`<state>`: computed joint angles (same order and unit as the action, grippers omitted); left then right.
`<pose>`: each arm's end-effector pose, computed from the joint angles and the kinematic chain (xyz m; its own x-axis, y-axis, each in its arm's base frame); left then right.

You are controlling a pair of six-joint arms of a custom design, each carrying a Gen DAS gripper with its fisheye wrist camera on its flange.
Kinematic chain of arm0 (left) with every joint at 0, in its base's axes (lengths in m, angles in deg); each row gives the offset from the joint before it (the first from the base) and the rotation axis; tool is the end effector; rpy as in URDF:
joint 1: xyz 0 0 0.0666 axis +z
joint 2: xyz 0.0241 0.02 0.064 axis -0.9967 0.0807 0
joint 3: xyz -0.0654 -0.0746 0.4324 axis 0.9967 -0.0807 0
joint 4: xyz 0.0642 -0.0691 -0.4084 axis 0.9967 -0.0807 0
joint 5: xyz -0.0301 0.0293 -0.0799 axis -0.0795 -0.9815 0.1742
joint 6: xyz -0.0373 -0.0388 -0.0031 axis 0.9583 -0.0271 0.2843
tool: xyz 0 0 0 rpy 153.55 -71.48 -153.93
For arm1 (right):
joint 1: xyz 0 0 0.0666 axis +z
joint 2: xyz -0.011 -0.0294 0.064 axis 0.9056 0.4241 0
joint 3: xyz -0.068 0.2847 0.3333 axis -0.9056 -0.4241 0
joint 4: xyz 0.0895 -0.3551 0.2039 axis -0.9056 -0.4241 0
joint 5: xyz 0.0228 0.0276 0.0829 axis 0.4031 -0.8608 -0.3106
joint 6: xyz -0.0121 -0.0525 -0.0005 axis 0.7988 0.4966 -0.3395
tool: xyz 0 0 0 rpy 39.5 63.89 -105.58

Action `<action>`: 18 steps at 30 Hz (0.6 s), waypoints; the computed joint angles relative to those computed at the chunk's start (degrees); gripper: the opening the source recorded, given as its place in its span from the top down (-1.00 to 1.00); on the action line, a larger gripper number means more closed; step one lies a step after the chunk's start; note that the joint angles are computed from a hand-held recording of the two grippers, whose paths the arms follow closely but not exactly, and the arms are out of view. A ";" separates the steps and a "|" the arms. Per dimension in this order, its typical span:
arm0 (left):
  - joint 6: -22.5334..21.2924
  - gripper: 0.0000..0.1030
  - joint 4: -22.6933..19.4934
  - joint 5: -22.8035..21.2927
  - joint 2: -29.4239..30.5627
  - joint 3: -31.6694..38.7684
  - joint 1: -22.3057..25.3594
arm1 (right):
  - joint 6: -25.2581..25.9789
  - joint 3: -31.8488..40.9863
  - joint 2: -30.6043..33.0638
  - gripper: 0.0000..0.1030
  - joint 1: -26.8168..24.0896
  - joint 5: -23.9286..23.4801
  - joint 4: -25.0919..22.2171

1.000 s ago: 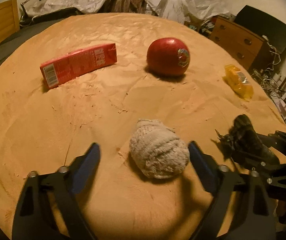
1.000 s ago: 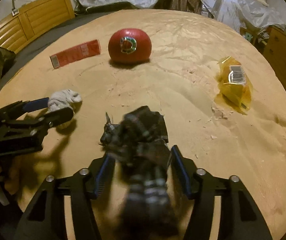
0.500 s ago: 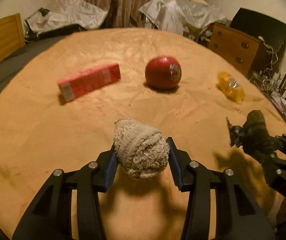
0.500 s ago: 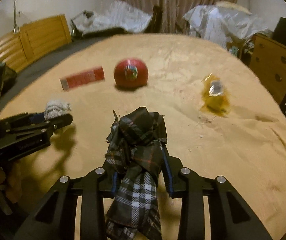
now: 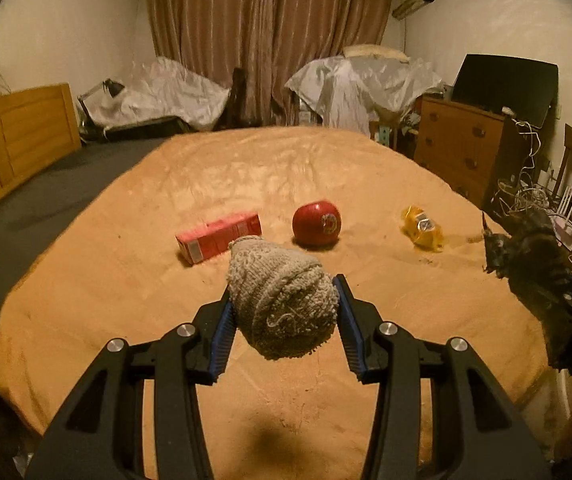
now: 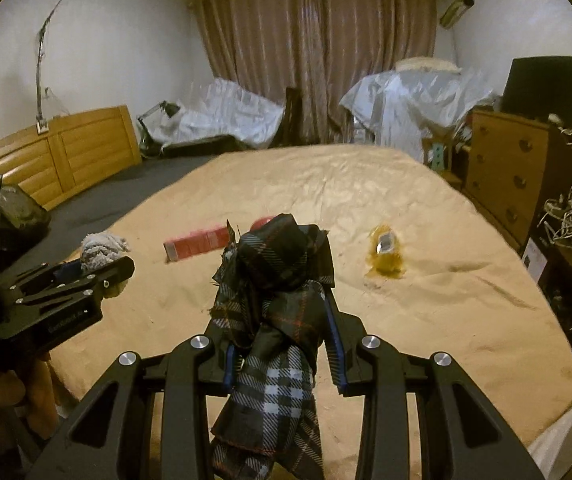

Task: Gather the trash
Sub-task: 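Lift the knit hat and plaid scarf and carry them toward the white bucket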

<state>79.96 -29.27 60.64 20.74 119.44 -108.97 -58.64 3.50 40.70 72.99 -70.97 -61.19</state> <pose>0.5595 -0.2365 0.5064 -0.4948 0.0511 -0.8675 0.1441 0.9893 -0.0239 0.5243 0.0752 0.4662 -0.4552 0.0275 -0.8900 -0.1289 0.9870 0.0964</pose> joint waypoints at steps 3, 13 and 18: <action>-0.27 0.14 0.05 -1.06 -0.67 -0.02 -0.80 | 0.19 -1.06 -2.41 0.31 0.23 0.99 0.14; -1.35 0.14 0.93 -1.79 -2.90 -0.48 -2.94 | 0.44 -3.98 -9.52 0.30 0.53 2.18 -1.29; -1.37 0.14 0.98 -1.63 -2.92 0.03 -4.22 | 0.64 -5.30 -12.82 0.30 -0.10 2.74 -2.87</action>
